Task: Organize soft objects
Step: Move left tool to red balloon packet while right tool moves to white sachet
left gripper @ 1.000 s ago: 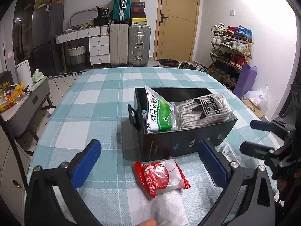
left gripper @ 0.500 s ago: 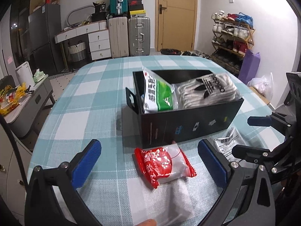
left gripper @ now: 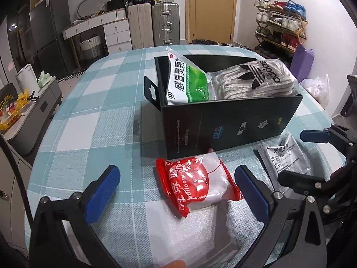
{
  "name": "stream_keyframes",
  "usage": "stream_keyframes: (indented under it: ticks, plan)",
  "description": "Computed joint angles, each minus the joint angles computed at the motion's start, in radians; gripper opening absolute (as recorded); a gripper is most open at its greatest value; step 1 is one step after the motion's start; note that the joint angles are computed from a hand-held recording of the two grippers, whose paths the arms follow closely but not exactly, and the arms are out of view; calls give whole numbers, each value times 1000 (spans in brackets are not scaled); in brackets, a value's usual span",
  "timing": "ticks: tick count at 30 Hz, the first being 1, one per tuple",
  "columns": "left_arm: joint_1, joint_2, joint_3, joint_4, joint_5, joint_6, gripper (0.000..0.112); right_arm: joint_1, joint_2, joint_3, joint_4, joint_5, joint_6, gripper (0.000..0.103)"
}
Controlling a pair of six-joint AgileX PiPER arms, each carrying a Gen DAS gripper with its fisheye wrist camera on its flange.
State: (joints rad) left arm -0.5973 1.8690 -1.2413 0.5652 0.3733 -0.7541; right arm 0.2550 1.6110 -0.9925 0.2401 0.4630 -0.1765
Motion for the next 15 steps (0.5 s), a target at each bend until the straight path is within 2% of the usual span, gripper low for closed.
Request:
stream_keyframes:
  ticks: [1, 5, 8, 15]
  plan:
    - [-1, 6, -8, -1, 11, 1, 103, -1, 5, -4, 21, 8, -15, 102]
    - [-2, 21, -24, -34, 30, 30, 103, 31, 20, -13, -78, 0, 79, 102]
    - [-1, 25, -30, -62, 35, 66, 103, 68, 38, -22, -240, 4, 244, 102]
    - [5, 5, -10, -137, 9, 147, 103, 52, 38, -21, -236, 14, 230, 102]
